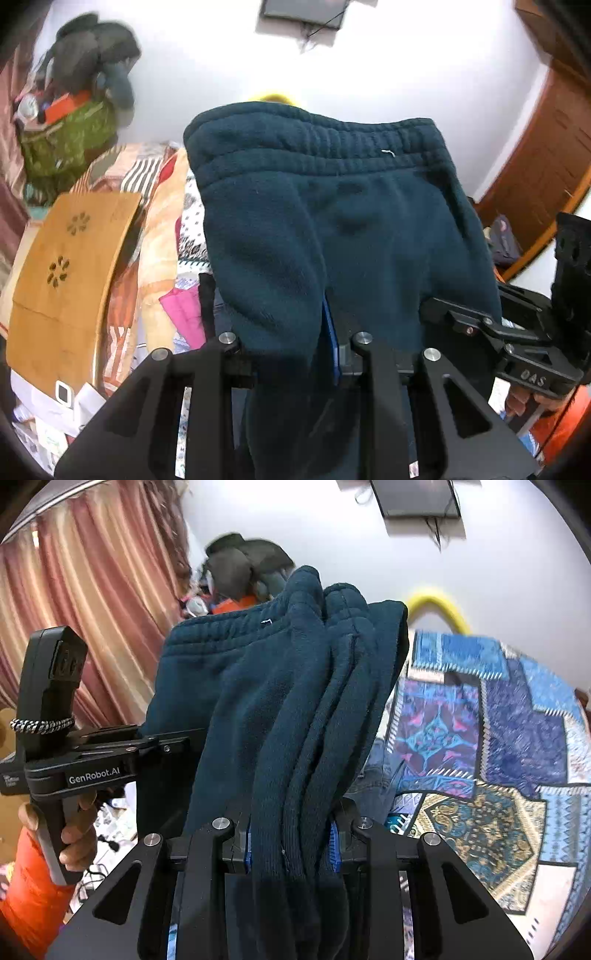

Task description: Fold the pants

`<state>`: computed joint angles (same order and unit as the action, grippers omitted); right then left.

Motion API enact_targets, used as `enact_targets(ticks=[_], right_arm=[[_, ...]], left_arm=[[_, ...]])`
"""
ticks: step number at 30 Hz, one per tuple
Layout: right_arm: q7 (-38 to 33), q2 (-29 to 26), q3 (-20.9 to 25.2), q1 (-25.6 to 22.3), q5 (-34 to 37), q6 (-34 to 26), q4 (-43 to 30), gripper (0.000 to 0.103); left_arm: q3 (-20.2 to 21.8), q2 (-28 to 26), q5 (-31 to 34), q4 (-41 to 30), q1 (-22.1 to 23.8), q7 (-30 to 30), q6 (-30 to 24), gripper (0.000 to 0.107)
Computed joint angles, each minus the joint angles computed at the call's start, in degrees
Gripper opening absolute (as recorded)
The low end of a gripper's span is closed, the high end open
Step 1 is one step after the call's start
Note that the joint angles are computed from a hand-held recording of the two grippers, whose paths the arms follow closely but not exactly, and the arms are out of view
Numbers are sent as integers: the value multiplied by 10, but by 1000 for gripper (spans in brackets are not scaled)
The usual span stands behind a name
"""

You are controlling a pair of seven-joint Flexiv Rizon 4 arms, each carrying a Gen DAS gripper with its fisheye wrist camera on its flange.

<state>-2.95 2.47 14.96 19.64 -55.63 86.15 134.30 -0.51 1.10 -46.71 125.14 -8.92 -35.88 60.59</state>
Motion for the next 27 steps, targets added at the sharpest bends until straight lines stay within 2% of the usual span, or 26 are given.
enact_targets(ticks=[4,9,10,13,15,18,22,23,27], right_arm=[[-34,-55,-20,11,31,-4,-23,26],[-118,-100,-29,26,136,-16,-30,26],[-148,-107,-22,26,171,-26,-32,26],[-174,-120,-38,41,189,-39,-22,29],[-126,-115,-84,61,131,8,6,31],[-108,-99,-95,67,113,15,23,35],[-106,-62,-60,54,136,-18,32,36],[-67,-54,-66,50,103,-15,38,36],[23,12,-36,17,3,-32,53,37]], left_arm=[[-19,-65,31,-20,1,-18,60,26],[-42,-159,62,-77,26,-54,48,23],[-42,-175,79,-86,28,-66,51,23],[-37,-218,146,-109,28,-113,58,24],[-54,-223,148,-100,40,-111,71,28],[-84,-209,112,-73,64,-79,95,31],[-72,-173,118,-49,63,-83,94,31],[-71,-164,117,-43,62,-83,95,31],[-60,-91,85,4,56,-52,101,31]])
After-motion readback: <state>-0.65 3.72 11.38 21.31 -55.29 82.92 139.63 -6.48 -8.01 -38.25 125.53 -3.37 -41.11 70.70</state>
